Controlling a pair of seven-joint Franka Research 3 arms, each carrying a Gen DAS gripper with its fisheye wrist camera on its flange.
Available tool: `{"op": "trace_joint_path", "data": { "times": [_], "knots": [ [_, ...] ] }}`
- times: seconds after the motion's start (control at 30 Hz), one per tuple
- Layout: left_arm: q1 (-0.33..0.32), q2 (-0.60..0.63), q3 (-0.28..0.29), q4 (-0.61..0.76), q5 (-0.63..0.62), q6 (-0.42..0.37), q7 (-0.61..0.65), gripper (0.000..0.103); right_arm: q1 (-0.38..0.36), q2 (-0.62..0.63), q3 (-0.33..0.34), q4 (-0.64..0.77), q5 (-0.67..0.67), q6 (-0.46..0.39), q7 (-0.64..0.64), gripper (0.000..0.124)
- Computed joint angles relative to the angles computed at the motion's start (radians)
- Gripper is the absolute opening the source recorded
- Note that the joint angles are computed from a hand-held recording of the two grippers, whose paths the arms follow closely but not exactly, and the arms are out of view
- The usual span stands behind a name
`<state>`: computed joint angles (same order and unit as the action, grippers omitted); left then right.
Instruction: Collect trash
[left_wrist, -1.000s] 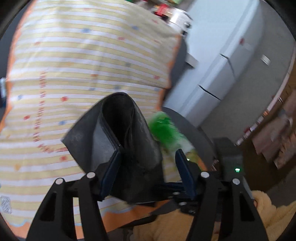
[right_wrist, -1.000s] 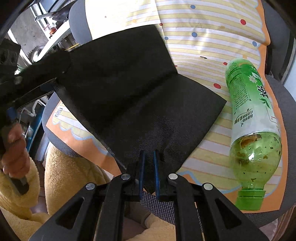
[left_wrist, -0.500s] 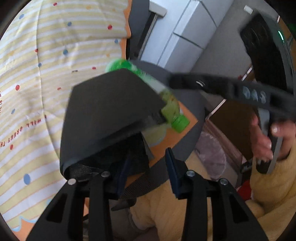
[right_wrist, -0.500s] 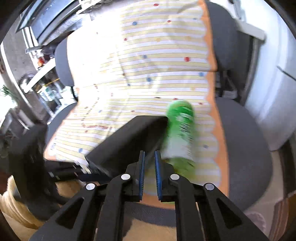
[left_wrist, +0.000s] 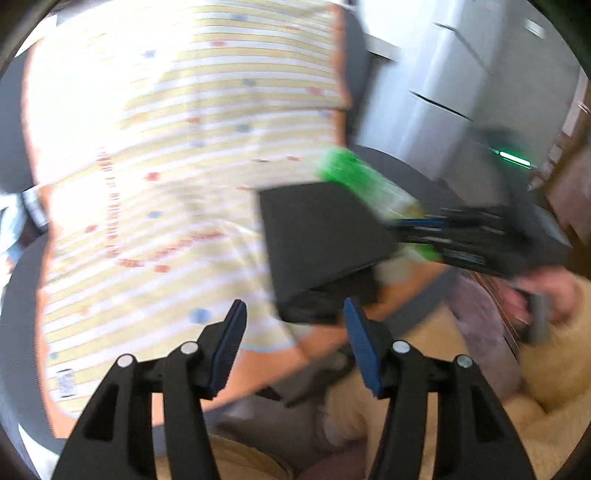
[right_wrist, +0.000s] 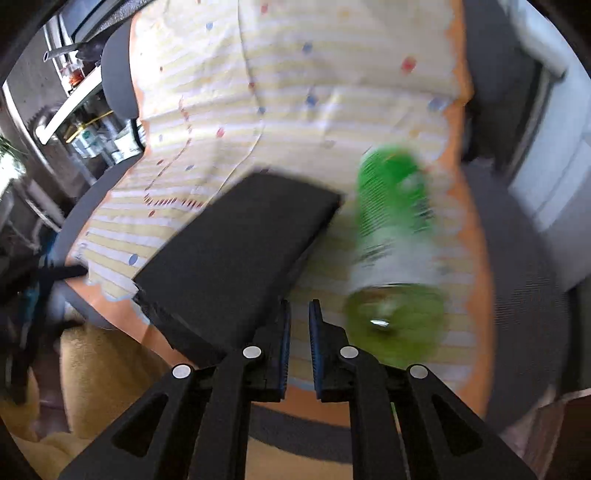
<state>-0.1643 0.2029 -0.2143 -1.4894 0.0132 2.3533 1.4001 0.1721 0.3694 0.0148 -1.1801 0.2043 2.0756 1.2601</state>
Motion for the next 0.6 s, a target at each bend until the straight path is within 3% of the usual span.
{"op": "trace_joint_path", "data": {
  "times": [0.1, 0.2, 0.27, 0.37, 0.47, 0.53, 0.6],
  "knots": [
    [0.003, 0.051, 0.01, 0.056, 0.008, -0.015, -0.03, 0.054, -0.026, -0.051, 0.021, -0.049, 0.078, 0.076, -0.065, 0.014],
    [-0.001, 0.099, 0.012, 0.108, 0.031, -0.047, -0.052, 0.054, -0.037, -0.052, 0.056, -0.04, 0.196, 0.097, -0.15, 0.012],
    [-0.002, 0.122, 0.007, 0.133, 0.026, -0.058, -0.057, 0.054, -0.019, -0.014, 0.055, 0.011, 0.185, 0.067, -0.158, 0.012],
    [-0.006, 0.111, 0.006, 0.115, 0.038, -0.061, -0.068, 0.054, 0.026, 0.086, 0.03, 0.14, 0.085, -0.05, -0.098, 0.011],
    [-0.001, 0.108, 0.002, 0.109, 0.025, -0.055, -0.075, 0.054, 0.03, 0.126, 0.013, 0.161, 0.043, -0.131, -0.038, 0.011],
    [0.009, 0.102, -0.005, 0.097, -0.002, -0.045, -0.065, 0.055, 0.012, 0.107, 0.02, 0.107, 0.066, -0.133, -0.036, 0.011],
    [0.017, 0.109, -0.012, 0.099, -0.035, -0.035, -0.052, 0.068, -0.002, 0.1, 0.025, 0.077, 0.093, -0.134, -0.024, 0.011]
  ]
}}
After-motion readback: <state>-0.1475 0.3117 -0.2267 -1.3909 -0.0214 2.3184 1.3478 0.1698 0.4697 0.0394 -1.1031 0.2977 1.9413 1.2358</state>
